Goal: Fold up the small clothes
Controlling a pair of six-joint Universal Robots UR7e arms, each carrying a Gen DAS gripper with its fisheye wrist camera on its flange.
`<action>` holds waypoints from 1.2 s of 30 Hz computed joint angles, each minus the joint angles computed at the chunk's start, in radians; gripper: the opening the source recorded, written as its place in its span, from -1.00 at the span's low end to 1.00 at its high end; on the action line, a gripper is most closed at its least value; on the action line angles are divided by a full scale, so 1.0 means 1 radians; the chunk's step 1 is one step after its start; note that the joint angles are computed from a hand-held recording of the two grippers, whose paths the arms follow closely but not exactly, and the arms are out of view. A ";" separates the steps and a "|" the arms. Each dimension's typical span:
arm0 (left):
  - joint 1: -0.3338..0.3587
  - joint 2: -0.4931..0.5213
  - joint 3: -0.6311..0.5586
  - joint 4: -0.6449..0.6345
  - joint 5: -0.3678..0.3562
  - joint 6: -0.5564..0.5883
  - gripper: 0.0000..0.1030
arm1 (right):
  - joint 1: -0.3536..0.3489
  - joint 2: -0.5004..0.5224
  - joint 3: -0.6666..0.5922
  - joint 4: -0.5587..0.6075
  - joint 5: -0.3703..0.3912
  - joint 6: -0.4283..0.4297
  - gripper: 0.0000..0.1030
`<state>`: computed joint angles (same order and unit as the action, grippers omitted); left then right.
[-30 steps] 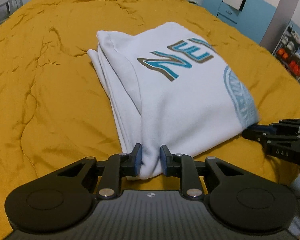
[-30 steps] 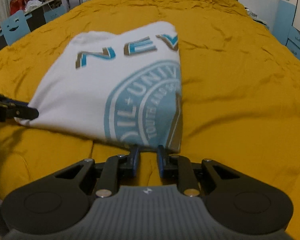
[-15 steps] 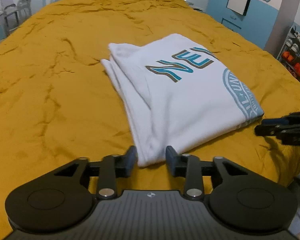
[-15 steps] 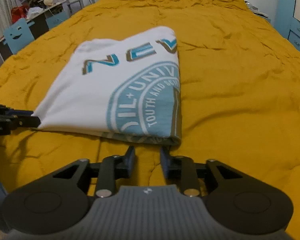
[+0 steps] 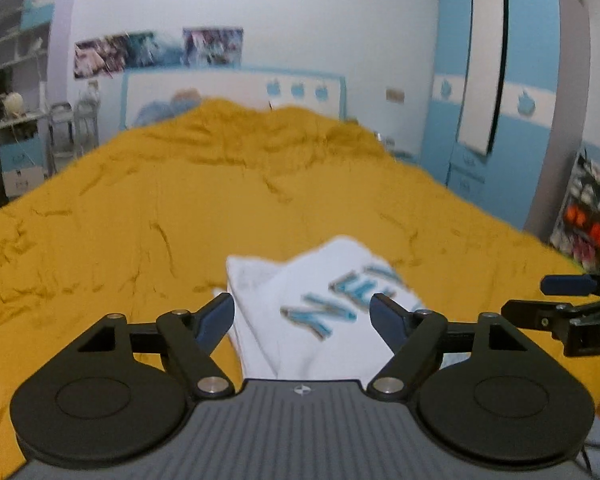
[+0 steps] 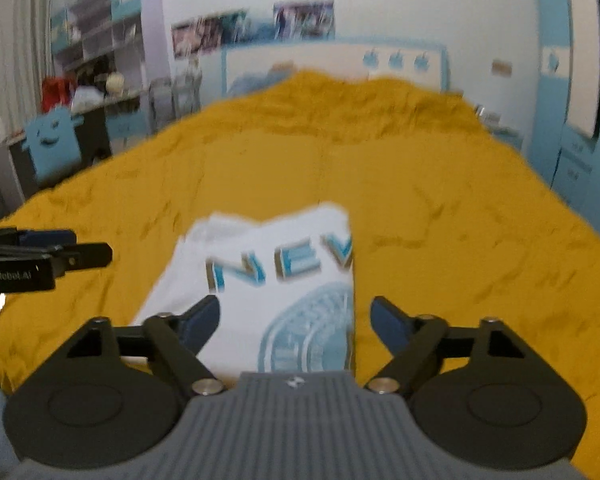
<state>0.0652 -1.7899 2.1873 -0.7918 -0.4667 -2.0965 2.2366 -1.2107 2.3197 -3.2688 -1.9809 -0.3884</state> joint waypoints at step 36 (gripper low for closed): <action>-0.124 0.195 0.033 0.036 -0.288 -0.221 1.00 | 0.154 -0.015 0.182 -0.096 -0.189 0.196 0.59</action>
<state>-0.0585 -1.5946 2.2207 -0.7553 -0.7543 -2.3180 2.3902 -1.2261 2.5020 -3.3651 -2.1697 -0.1924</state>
